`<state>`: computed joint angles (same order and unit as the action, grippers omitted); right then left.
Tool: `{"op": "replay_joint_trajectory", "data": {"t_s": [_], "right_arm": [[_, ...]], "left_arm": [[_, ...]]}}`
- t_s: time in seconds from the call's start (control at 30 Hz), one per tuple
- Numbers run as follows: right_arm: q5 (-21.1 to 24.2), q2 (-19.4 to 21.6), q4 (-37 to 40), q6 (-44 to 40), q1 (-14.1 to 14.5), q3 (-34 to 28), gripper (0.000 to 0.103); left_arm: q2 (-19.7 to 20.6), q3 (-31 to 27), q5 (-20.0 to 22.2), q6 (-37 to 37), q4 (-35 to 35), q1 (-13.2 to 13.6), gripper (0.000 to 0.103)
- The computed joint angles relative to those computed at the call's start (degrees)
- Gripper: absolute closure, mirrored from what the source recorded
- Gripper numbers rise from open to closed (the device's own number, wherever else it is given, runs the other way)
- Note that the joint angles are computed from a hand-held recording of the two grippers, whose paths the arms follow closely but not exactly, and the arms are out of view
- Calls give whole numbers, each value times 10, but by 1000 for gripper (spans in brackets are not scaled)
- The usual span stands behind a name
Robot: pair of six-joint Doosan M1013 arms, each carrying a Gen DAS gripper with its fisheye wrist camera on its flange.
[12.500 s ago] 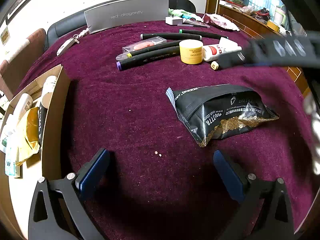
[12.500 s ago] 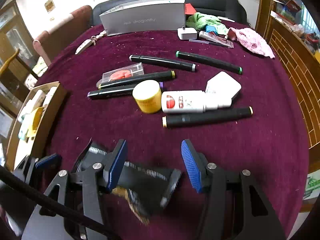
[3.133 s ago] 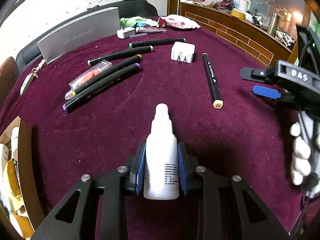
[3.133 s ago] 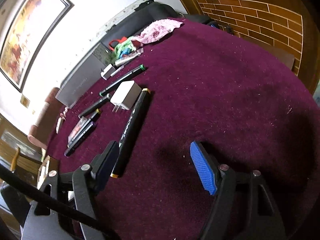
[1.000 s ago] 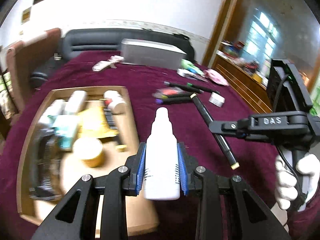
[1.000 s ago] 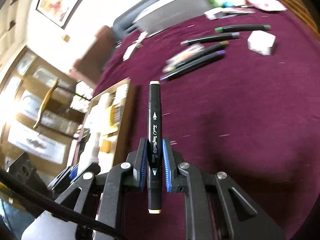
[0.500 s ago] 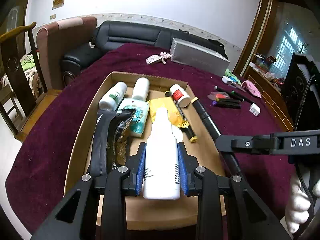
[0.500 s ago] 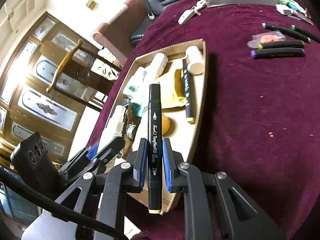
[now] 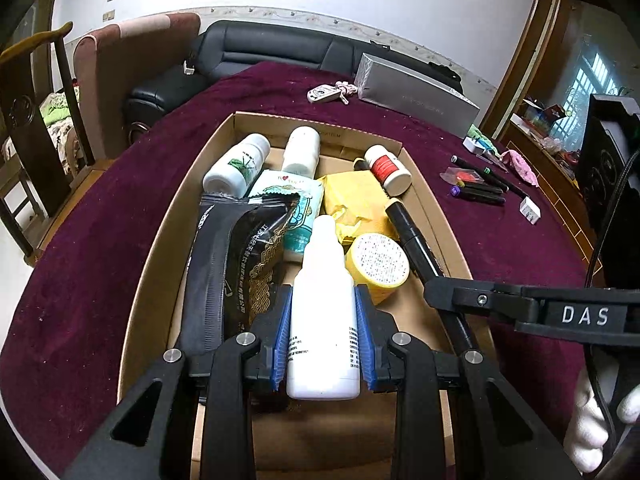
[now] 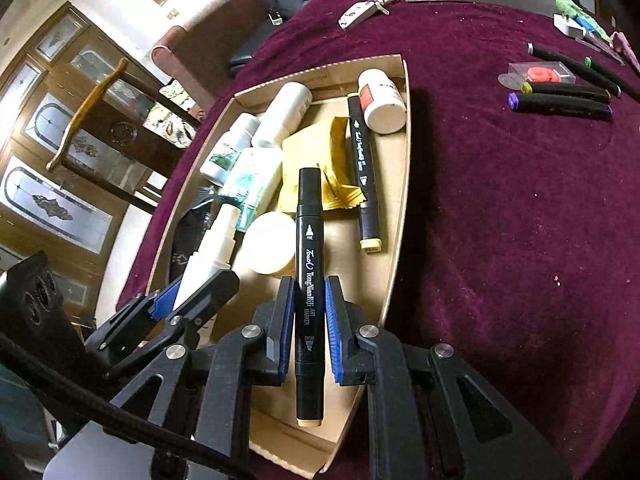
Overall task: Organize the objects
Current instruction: 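Carry the dropper bottle and marker over the cardboard tray with both grippers, then lower the bottle and marker into the tray and open both grippers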
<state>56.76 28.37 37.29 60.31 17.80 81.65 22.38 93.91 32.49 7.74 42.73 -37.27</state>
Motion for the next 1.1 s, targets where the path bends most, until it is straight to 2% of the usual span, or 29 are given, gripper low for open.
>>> {"op": "replay_joint_trajectory", "data": {"t_s": [0.4,0.87,0.97,1.1], "right_arm": [[-15,2,-35,17,12,2,90],[-24,-1,-51,24,16,6,89],[-30,-3,-50,24,16,8,89],[-51,-12,-42,12,15,16,86]], "left_arm": [[9,-10,6,32,-23,1,78],[7,-6,-6,11,-12,3,73],[4,-2,-13,-11,-1,3,68],[-3,-1,-1,-43,27,-2,56]]}}
